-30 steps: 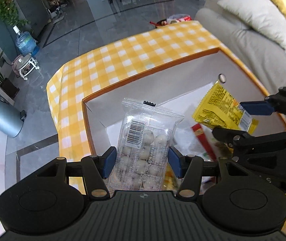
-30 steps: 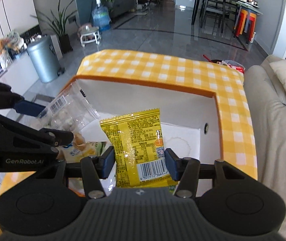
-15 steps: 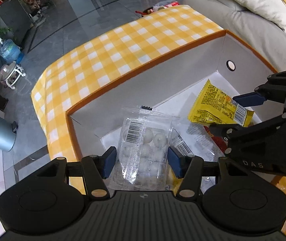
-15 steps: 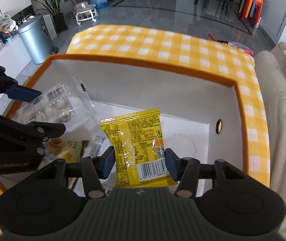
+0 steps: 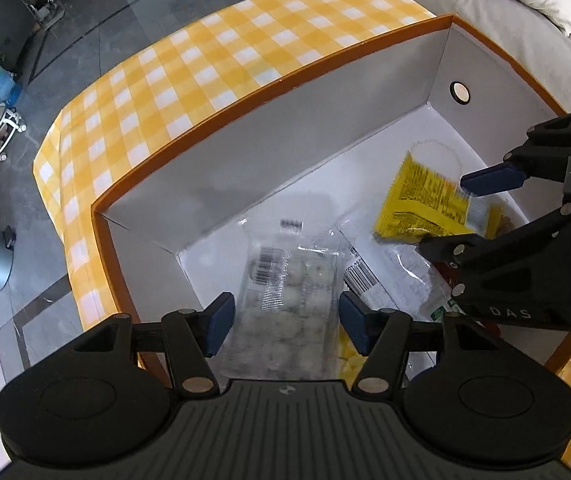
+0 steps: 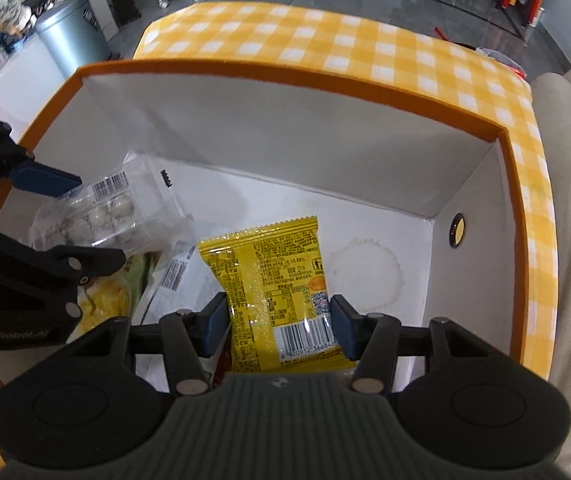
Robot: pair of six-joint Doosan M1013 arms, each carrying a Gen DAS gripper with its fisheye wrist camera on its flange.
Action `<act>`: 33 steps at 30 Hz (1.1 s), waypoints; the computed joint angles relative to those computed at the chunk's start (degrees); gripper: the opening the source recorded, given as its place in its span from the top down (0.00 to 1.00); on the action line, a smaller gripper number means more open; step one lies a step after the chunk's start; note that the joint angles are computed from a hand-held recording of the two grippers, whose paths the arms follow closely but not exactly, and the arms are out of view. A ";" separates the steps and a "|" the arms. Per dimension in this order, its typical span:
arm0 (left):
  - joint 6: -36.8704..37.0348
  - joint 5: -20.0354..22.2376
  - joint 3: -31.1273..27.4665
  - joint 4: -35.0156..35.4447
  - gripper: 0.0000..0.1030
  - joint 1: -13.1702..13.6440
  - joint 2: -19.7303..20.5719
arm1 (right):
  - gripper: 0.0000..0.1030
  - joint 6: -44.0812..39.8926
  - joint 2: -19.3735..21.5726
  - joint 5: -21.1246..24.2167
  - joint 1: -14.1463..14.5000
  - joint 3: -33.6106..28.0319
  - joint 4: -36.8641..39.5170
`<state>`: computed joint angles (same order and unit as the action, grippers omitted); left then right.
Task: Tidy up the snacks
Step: 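Open both tools to drop the snacks into the box, then withdraw both tools back toward the remaining snacks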
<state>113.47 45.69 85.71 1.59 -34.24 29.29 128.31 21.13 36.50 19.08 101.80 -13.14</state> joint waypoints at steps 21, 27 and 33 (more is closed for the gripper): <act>-2.49 -9.74 7.71 -3.53 0.24 1.79 -12.50 | 0.23 11.52 -9.26 -0.88 3.08 2.48 -5.10; -3.88 -13.67 13.27 -9.12 0.24 2.84 -18.55 | 0.21 25.76 -14.00 0.71 7.13 5.10 -12.74; -5.08 -15.98 18.52 -12.99 0.24 3.24 -23.26 | 0.19 37.23 -17.88 1.44 11.72 8.38 -17.27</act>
<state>108.39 29.71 104.23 -11.41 -31.00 6.03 165.54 3.25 37.94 30.79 110.18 -30.41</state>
